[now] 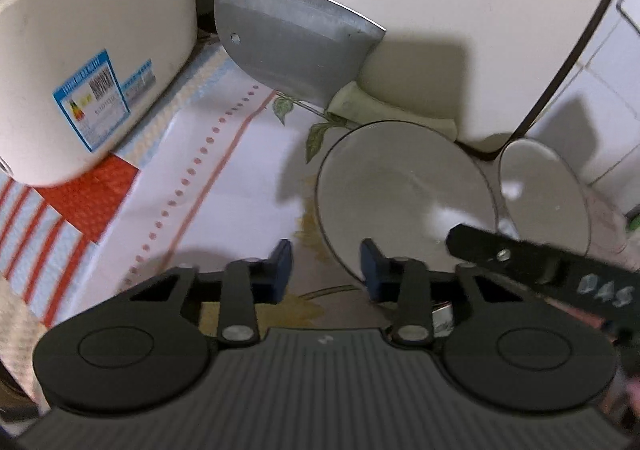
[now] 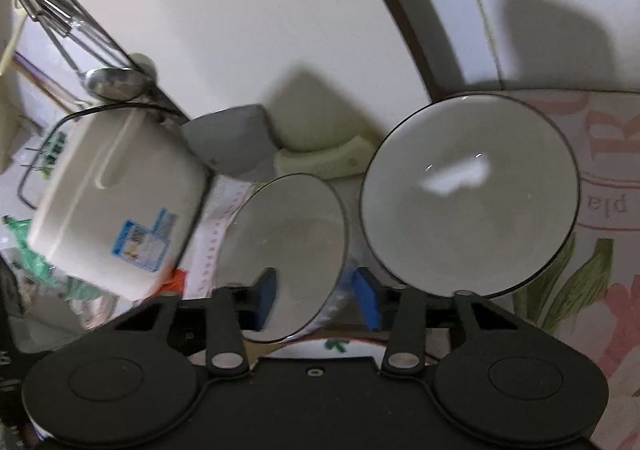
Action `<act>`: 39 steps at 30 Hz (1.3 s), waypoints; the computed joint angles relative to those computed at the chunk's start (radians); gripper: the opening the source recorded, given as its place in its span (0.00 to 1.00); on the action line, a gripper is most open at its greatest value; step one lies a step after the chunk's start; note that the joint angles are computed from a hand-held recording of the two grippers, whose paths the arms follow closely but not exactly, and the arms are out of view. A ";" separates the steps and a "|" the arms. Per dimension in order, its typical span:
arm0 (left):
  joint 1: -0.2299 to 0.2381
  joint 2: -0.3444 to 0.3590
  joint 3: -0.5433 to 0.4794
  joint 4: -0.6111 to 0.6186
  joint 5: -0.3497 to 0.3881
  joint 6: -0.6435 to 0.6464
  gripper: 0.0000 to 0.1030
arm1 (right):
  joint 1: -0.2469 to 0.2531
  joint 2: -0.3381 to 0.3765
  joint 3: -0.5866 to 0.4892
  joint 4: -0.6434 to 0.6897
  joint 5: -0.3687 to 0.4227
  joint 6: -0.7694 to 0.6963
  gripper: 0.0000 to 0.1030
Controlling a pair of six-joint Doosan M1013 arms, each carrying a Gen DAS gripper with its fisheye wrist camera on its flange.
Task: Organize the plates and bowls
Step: 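Carry the white bowl with both grippers toward another white bowl, then lower the held white bowl into the other white bowl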
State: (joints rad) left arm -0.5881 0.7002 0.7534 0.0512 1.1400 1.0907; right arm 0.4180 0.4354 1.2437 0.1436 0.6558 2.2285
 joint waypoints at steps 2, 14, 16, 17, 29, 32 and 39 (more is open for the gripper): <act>0.004 0.002 -0.001 -0.032 -0.004 -0.004 0.19 | 0.009 0.007 -0.013 -0.066 0.019 0.028 0.34; -0.008 0.040 -0.079 0.013 0.081 -0.015 0.16 | 0.032 0.056 -0.107 -0.219 0.177 0.189 0.15; -0.009 0.049 -0.098 0.014 0.103 -0.013 0.15 | 0.037 0.066 -0.125 -0.235 0.197 0.174 0.19; -0.010 0.057 -0.115 0.018 0.124 0.002 0.15 | 0.037 0.067 -0.129 -0.239 0.204 0.167 0.18; -0.004 0.018 -0.117 -0.024 0.176 0.089 0.15 | 0.051 0.025 -0.125 -0.267 0.211 0.121 0.18; -0.006 -0.013 -0.081 -0.021 0.160 0.111 0.15 | 0.060 0.012 -0.125 -0.262 0.225 0.109 0.18; -0.004 -0.111 0.043 -0.039 0.104 0.157 0.15 | 0.095 -0.025 -0.118 -0.273 0.245 0.082 0.18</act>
State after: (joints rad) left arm -0.5922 0.5891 0.7963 0.0127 1.2442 1.2476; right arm 0.5132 0.4109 1.1256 -0.1292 0.9008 2.3110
